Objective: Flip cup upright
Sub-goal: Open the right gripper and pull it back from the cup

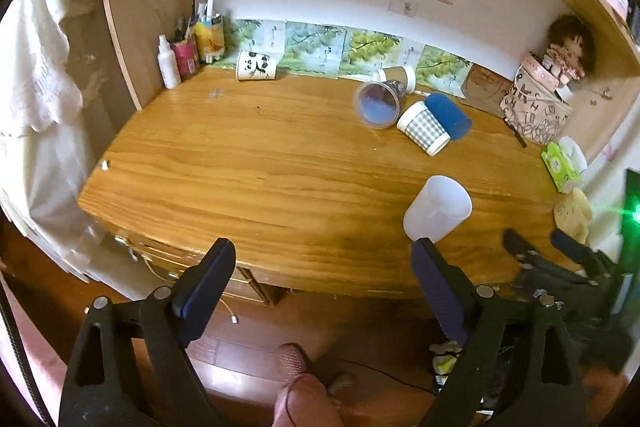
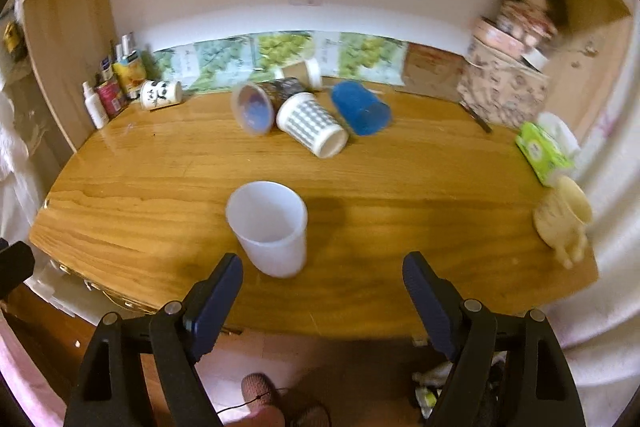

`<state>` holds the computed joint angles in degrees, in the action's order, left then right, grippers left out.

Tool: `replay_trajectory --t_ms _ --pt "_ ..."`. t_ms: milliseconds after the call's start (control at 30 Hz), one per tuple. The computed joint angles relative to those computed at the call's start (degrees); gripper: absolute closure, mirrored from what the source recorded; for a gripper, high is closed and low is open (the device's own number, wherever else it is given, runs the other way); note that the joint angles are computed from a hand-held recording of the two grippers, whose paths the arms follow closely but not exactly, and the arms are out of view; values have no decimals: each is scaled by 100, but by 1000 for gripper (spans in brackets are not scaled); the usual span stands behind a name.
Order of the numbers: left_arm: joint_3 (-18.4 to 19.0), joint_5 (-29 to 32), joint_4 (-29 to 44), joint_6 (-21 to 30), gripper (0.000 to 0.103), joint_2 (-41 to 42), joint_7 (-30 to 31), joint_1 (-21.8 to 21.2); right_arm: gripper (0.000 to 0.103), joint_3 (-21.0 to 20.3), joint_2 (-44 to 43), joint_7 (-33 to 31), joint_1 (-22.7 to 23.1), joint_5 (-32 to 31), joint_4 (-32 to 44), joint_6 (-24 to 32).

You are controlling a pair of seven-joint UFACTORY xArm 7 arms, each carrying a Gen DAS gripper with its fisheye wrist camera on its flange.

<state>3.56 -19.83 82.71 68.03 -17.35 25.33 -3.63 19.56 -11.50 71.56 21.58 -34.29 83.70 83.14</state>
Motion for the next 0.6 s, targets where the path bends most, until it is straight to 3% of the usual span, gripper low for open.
replay_trajectory --t_ms 167,300,600 --pt "-78 137 -250 -89 10 -431 -109 -10 18 141 -539 367 -24 322 -166 80" --pt "-217 489 -711 -643 6 -958 -152 -71 18 469 -776 422 -110 207 -25 387" --pt "-32 290 -949 -981 2 -1445 -273 -407 18 914 -1157 596 -364 430 72 425"
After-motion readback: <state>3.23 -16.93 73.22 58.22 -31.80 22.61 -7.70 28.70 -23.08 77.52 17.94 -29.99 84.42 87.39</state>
